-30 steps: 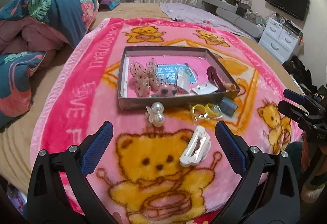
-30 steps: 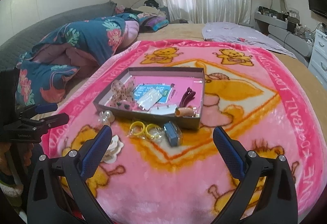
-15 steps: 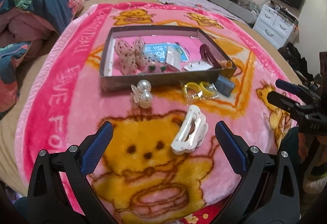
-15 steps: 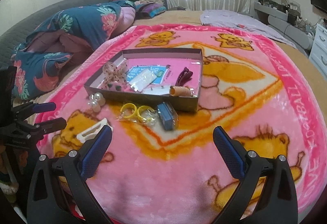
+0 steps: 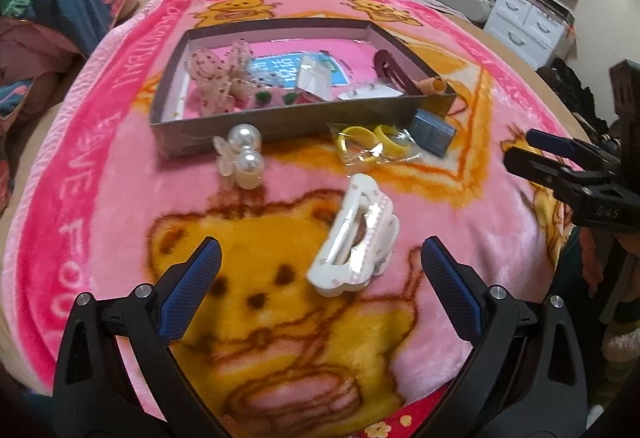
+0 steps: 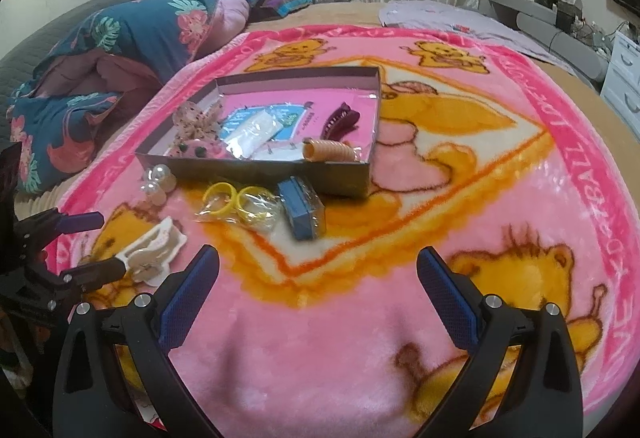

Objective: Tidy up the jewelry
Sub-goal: 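Withdraw both tools toward the white claw clip and the blue case, then grasp the white claw clip with the left tool while the right tool grasps the blue case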

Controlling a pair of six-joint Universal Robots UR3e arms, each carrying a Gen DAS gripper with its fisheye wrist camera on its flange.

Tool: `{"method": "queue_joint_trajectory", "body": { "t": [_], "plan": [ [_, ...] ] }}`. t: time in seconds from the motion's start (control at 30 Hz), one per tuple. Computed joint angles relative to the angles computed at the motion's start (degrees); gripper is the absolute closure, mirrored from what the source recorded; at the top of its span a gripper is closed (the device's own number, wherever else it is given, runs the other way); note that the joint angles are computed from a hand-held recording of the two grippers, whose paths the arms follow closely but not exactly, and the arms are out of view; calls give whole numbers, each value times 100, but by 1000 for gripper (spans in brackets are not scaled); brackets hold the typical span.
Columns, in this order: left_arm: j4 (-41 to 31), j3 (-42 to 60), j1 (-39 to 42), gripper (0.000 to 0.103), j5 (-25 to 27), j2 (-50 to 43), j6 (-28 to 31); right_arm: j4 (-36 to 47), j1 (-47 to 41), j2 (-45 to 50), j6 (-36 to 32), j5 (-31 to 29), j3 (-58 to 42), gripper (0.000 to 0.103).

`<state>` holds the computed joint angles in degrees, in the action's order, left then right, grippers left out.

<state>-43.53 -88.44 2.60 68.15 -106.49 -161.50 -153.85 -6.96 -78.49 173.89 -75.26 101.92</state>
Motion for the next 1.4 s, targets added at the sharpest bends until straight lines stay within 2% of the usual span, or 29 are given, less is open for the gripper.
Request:
{"method": "queue_joint_trajectory", "body": {
  "t": [0.4, 0.5, 0.77, 0.9, 0.97, 1.03, 1.2, 1.23, 1.27, 1.4],
  "plan": [
    [252, 178, -193, 10, 17, -437, -8, 269, 87, 973, 122, 54, -1020, 5],
    [263, 238, -247, 14, 37, -530, 18, 542, 85, 1259, 162, 174, -1383, 16],
    [275, 263, -325, 27, 45, -625, 52, 933, 268, 1876, 102, 132, -2183, 33],
    [269, 271, -339, 32, 21, -653, 53, 1025, 317, 2038, 79, 100, -2393, 46],
    [247, 314, -360, 38, 16, -686, 61, 1054, 326, 2098, 47, 102, -2463, 52],
    [244, 315, -374, 41, 13, -695, 66, 1096, 289, 2113, 41, 226, -2467, 72],
    [204, 315, -393, 60, -3, -690, 121, 959, 251, 1950, 40, 341, -2251, 75],
    [193, 313, -382, 68, -23, -683, 132, 901, 221, 1879, 58, 418, -2159, 76],
    [166, 303, -361, 71, -68, -663, 147, 864, 209, 1828, 66, 443, -2098, 76],
    [125, 255, -331, 75, -140, -589, 187, 637, 166, 1462, 42, 547, -1661, 76]
  ]
}}
